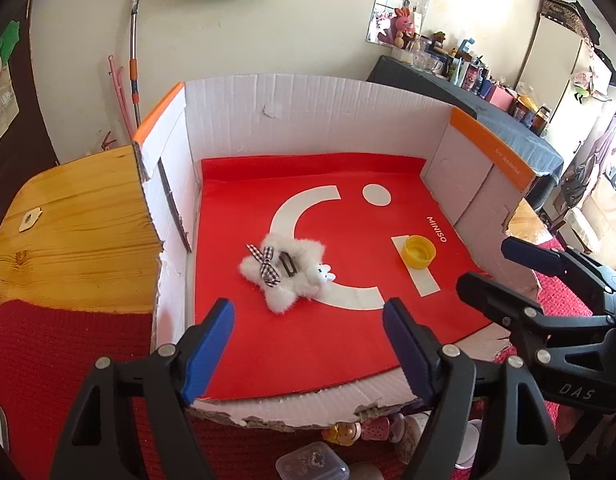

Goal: Organize objects
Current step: 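Withdraw both tools out of the box back over the table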

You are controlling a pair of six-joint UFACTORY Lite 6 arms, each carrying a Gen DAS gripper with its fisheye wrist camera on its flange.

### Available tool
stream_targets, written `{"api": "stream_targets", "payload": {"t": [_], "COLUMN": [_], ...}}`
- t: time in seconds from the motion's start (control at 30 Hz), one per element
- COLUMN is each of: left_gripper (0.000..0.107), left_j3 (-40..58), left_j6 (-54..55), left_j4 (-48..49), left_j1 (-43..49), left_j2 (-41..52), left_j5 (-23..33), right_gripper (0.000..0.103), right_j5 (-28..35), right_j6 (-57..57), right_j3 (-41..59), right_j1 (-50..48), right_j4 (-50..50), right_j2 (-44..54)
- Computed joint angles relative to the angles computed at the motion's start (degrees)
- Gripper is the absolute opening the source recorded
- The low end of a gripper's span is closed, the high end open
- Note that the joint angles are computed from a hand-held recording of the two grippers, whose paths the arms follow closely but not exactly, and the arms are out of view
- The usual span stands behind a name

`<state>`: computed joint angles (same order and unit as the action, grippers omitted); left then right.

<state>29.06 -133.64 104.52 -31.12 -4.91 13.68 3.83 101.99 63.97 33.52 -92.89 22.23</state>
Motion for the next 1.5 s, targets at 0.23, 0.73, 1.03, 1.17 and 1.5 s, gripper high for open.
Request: {"api": "stream_targets", "payload": {"t": [0.23, 0.73, 1.03, 1.17, 1.5], "left_gripper": [0.090, 0.092, 0.098, 0.100, 0.101], "left_j3": [-2.2, -6.7, -10.9, -12.1, -14.3], "left_j6": [5.9, 10.0, 10.2, 9.7, 6.0], "left_j4": [-8.4, -17.6, -22.9, -24.7, -27.1], "left_j1": [-4.4, -11.7, -17.9, -21.2, -28.1], "left_j2": [-3.7, -9.8, -15.5, -16.9, -17.6], "left_j5": [4.1, 9.4, 14.9, 17.2, 21.2], "right_gripper": [0.083, 0.092, 0.094, 0.096, 0.097], "right_j5": [1.4, 5.6, 7.9, 9.2, 12.5], "right_j6": [19.2, 30.2, 33.1, 33.7, 33.6], "right_j3": [-4.9, -14.2, -20.2, -22.9, -27.6], "right_j1": [0.7, 4.1, 6.5, 7.9, 11.1], "right_j4": [-18.3, -27.1, -28.2, -27.9, -25.6], "right_j2": [-4.3, -12.6, -18.1, -20.2, -23.5]}}
